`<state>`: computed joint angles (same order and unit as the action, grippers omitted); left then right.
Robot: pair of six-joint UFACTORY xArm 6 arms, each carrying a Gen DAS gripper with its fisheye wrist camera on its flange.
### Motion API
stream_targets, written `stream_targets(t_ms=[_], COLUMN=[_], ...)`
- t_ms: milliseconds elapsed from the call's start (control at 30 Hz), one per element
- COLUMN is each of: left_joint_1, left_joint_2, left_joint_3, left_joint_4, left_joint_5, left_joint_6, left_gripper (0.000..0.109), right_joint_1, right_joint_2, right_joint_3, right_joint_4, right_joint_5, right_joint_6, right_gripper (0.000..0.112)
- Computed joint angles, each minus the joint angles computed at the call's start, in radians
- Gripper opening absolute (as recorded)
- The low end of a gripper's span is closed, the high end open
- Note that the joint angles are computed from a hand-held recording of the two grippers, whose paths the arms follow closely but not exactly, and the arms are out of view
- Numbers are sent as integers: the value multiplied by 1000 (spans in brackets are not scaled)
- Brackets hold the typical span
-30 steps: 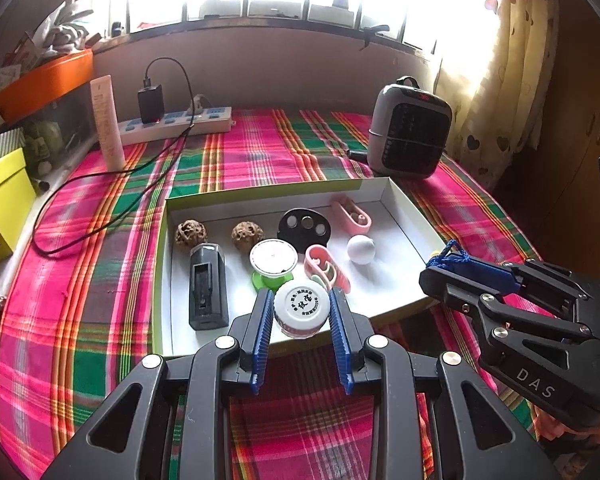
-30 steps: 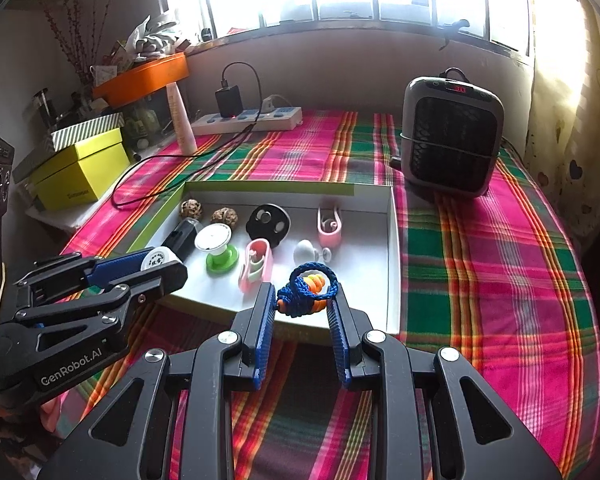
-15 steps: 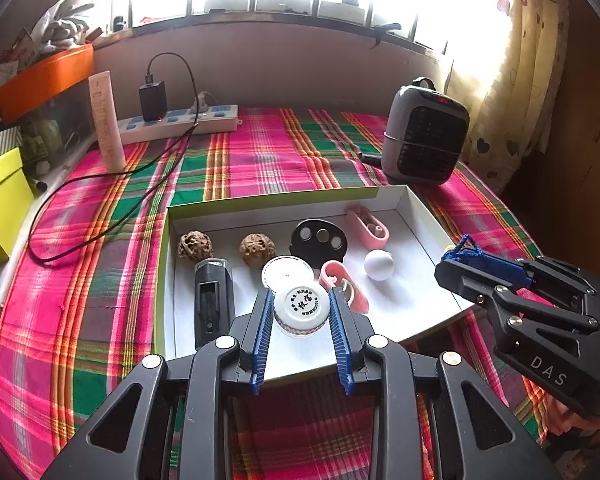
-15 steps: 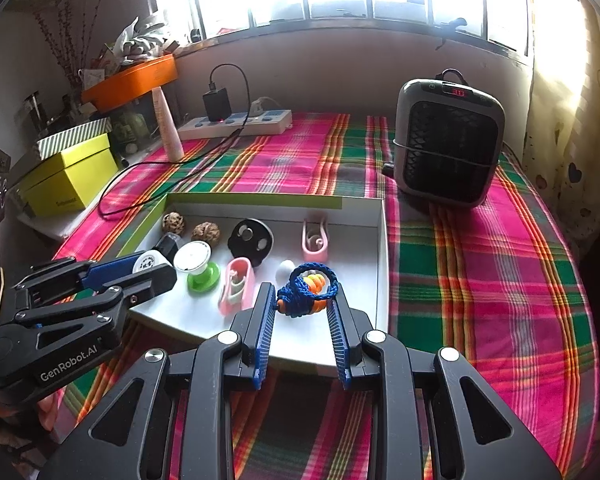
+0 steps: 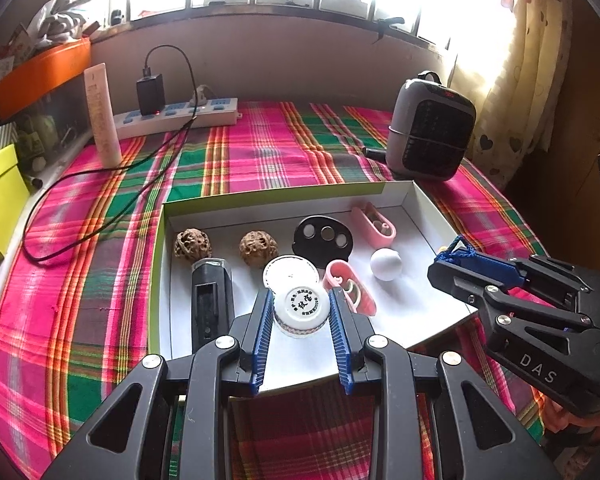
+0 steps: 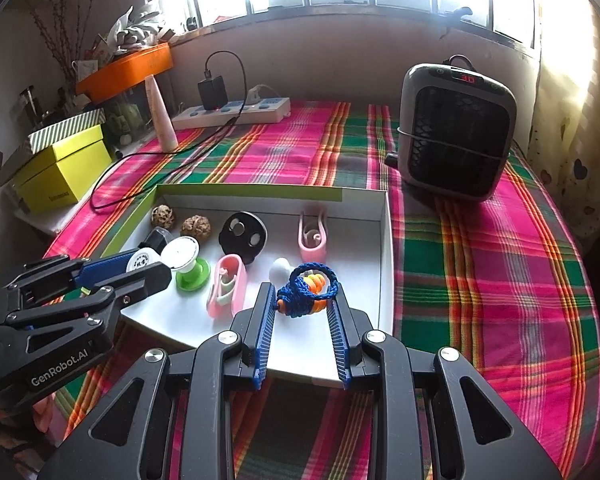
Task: Organize objects
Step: 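Carry the white container and blue rope toy into the tray with both tools, then lower both items into the tray and open both tools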
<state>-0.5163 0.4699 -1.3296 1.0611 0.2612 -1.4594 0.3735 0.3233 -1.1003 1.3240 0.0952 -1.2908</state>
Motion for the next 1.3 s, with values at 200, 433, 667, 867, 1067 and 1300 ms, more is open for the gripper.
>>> stream_targets(t_ms=[200, 433, 667, 867, 1067, 1300], left_joint_1=[3, 4, 3, 4, 4, 8], left_joint_2=[13, 27, 29, 33, 32, 33], left_joint_3=[-8, -12, -14, -14, -10, -5], left_joint_4=[-32, -87, -86, -92, -94, -95], left_joint_5=[-6, -11, -14, -17, -24, -44], left_joint_6=[32, 80, 80, 86, 87, 84], left_gripper=[26, 26, 26, 26, 26, 26], right_joint_1=[-3, -9, -9, -9, -10, -6], right_joint_2=[12, 25, 32, 36, 46, 56], right_joint_3=[-2, -3, -4, -5, -12, -14], right_joint_4=[-61, -156, -173, -196, -214, -247], right_joint_5=[5, 20, 19, 16, 21, 19], right_joint_6=[51, 142, 160, 181, 194, 220], right_gripper=[28, 28, 28, 28, 28, 28])
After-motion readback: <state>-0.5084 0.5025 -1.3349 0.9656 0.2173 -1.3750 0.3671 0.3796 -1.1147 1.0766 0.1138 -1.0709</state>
